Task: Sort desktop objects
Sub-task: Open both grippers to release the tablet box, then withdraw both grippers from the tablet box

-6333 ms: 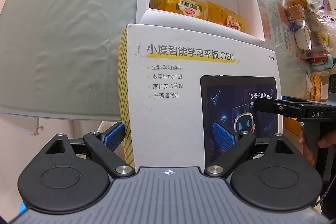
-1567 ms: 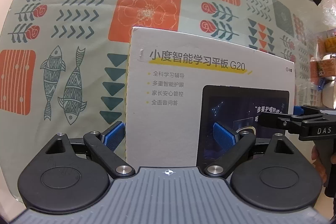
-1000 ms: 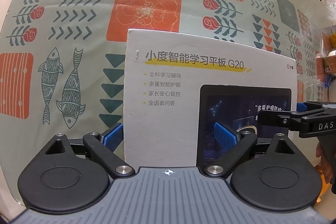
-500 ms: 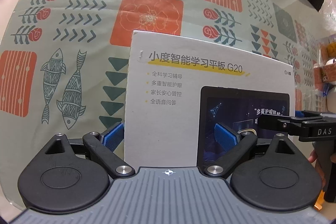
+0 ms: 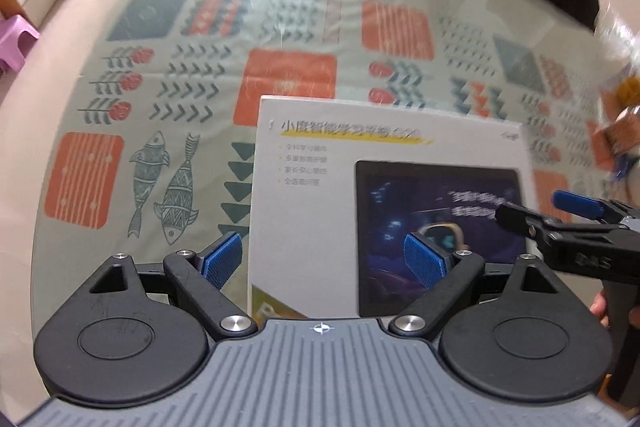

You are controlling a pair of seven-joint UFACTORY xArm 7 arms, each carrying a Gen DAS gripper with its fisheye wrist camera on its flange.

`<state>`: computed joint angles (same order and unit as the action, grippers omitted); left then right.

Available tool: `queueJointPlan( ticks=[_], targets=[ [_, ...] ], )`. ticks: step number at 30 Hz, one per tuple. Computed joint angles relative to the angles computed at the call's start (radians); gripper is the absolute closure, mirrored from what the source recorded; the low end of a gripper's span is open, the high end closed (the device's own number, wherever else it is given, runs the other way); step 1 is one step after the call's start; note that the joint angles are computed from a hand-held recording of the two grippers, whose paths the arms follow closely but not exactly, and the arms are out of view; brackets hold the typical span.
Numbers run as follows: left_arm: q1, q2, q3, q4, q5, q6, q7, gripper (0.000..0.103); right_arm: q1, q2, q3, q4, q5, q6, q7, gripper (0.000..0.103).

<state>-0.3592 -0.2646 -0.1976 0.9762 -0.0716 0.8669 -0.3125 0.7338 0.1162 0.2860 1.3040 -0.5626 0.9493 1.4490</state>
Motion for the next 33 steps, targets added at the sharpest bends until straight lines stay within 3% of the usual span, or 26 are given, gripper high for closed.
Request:
queueJointPlan(
  ticks=[5,11,17,22,29,33],
  targets=[
    [0.010,-0.116,-0.053,-0.036,0.104,0.006,-0.106,0.000,0.052,-0.008,0.026,0.072,-0.092,0.179,0.056,0.000],
    [-0.017,-0.115,-0.038,0.047,0.062,0.181,-0.068,0.000,0.098,0.056,0.038,0.215,-0.027,0.352,0.066,0.000],
    [-0.030,-0.096,-0.055,0.120,0.059,0.337,-0.060,0.000,0.101,0.052,0.027,0.255,0.140,0.310,0.052,0.000],
    [-0.040,-0.133,-0.049,0.121,0.019,0.418,-0.051,0.000,0.103,0.066,0.029,0.316,0.262,0.352,0.085,0.000],
    [-0.034,-0.174,-0.065,0.155,0.044,0.462,-0.033,0.000,0.171,0.117,0.024,0.464,0.258,0.497,0.134,0.000],
    [-0.023,-0.199,-0.072,0.198,0.076,0.473,-0.018,0.000,0.208,0.155,0.020,0.573,0.255,0.582,0.081,0.000]
  ],
)
